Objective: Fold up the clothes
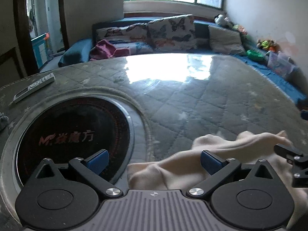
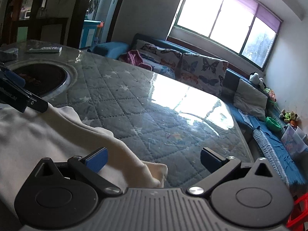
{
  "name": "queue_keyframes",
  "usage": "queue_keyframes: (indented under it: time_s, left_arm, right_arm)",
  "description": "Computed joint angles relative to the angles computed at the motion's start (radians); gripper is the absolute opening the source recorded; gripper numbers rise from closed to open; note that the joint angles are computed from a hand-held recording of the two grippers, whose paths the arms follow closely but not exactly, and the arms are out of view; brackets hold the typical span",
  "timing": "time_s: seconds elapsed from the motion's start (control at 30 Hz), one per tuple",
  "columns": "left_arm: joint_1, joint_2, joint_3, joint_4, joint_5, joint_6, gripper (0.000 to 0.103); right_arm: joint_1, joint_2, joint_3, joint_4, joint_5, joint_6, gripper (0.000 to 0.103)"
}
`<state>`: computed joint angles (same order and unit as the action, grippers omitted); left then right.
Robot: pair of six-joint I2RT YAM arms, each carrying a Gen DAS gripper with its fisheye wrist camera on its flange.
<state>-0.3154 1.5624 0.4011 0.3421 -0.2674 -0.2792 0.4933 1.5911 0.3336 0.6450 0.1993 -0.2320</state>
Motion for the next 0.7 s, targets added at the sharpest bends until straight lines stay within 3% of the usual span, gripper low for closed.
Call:
queue_keyframes:
  time_s: [0.1, 0.27, 0.47, 0.7]
  left_arm:
    - [0.028, 0.052, 0.020, 0.016, 0.030, 0.002, 0.103]
    - [0.082, -0.035, -0.020, -0.012, 0.074, -0.004, 0.103]
    - [0.174, -0.302, -0.153, -0.099, 0.135, -0.006, 0.103]
    - [0.325, -0.666, -0.277, -0.309, 0.222, 0.017, 0.103]
  right_arm:
    - [0.005, 0.056, 0.054, -0.038, 0.016, -0.008, 0.103]
    - [0.027, 0.015, 0.032, -0.036, 0.028, -0.015, 0.103]
    - [0.110, -0.212, -0.079, -0.102, -0.005, -0.030, 0.103]
    - [0.355, -0.407, -0.117, -0.288, -0.019, -0.014, 0.103]
